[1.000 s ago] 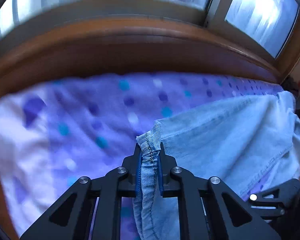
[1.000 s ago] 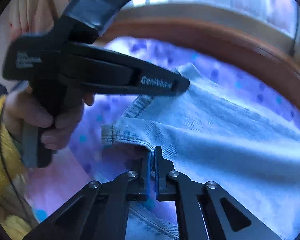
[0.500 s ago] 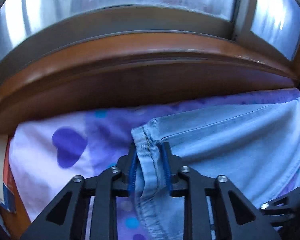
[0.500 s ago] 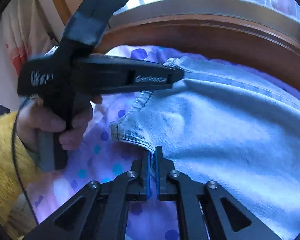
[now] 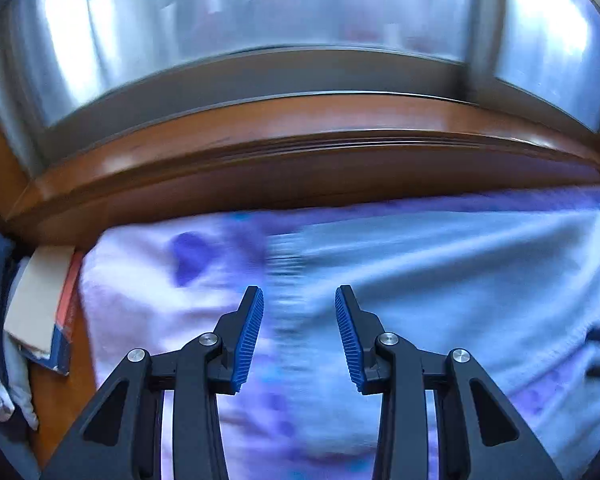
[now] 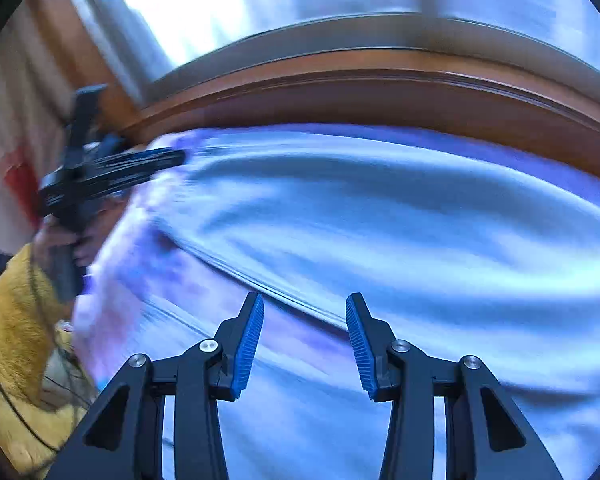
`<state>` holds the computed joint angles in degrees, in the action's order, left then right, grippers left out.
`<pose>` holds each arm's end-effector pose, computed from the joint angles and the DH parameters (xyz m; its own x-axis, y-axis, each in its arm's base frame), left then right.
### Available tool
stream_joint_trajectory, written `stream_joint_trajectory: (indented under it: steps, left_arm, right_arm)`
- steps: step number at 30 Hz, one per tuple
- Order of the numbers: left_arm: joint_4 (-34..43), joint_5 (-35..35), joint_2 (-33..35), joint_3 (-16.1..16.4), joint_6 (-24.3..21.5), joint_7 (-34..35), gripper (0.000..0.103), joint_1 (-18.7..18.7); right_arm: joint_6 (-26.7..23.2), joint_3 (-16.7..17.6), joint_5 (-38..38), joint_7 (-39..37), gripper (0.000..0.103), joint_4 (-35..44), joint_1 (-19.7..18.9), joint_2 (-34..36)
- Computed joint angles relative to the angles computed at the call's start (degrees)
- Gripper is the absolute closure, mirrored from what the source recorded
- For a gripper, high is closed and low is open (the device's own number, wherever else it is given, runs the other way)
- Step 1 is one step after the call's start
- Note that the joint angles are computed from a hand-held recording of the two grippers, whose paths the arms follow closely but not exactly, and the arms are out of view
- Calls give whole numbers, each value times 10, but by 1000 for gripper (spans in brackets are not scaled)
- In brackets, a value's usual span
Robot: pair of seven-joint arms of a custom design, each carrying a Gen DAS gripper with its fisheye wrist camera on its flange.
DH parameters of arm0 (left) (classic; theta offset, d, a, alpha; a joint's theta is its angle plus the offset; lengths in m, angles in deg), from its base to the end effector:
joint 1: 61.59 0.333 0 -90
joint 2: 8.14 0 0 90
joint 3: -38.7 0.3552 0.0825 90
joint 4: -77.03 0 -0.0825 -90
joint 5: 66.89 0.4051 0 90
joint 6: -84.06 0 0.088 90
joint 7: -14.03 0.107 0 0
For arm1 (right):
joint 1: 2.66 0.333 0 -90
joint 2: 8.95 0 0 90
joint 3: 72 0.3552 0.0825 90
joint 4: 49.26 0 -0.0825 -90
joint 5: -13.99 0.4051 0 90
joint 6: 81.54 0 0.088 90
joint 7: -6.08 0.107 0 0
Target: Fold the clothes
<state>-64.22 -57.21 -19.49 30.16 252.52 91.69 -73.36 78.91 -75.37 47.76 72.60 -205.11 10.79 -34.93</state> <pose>0.4736 -0.1896 0.4699 -0.2875 -0.9575 -0.0244 -0.7427 0.2389 -0.6256 0.4060 0.0453 0.4376 0.1503 -0.9533 -0.2621 -0.8541 0.0084 -0.5201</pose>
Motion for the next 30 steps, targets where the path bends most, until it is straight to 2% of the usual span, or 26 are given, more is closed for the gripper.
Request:
stream_joint_trajectory:
  steps: [4,7,10,12,14,16,20,22,27,30]
  left_arm:
    - [24,-64,6,-16,-10,39,65,-80]
    - [70,-87,40,-49,-17,37,65,-117]
    - [142,-35,97,-95,-38,-38,65,-129]
    - [207,10,150,-113,-63,-98,65,-146]
    - [241,51,177,-120,-78,-153,65,-172]
    - [282,104,208,-118,-92,-215,65,-204]
    - [379,142,284,-119,-126,-286,65,-261]
    - [402,151,295,-117,-142,-307,65,-280]
    - [469,156,347,-115,-157,-312,65,-306]
    - [495,180,363,-98,-163,-323,65,-328]
  right_arm:
    - [-40,-16,-94,24,60,-41,-127,-72]
    - [-76,-70,-132,-18,60,-40,-190,-94]
    - [-119,-139,-140,-98,60,-1,-236,-76]
    - [-149,-180,-135,-152,60,42,-264,-42]
    - [-176,-214,-126,-198,60,90,-286,0]
    - [-191,-229,-120,-224,60,132,-306,46]
    - [-213,-239,-98,-269,60,184,-338,101]
    - [-223,-237,-80,-286,60,198,-350,117]
    - [-235,-226,-51,-304,60,217,-393,137]
    - [-231,-216,-30,-321,60,228,-414,156]
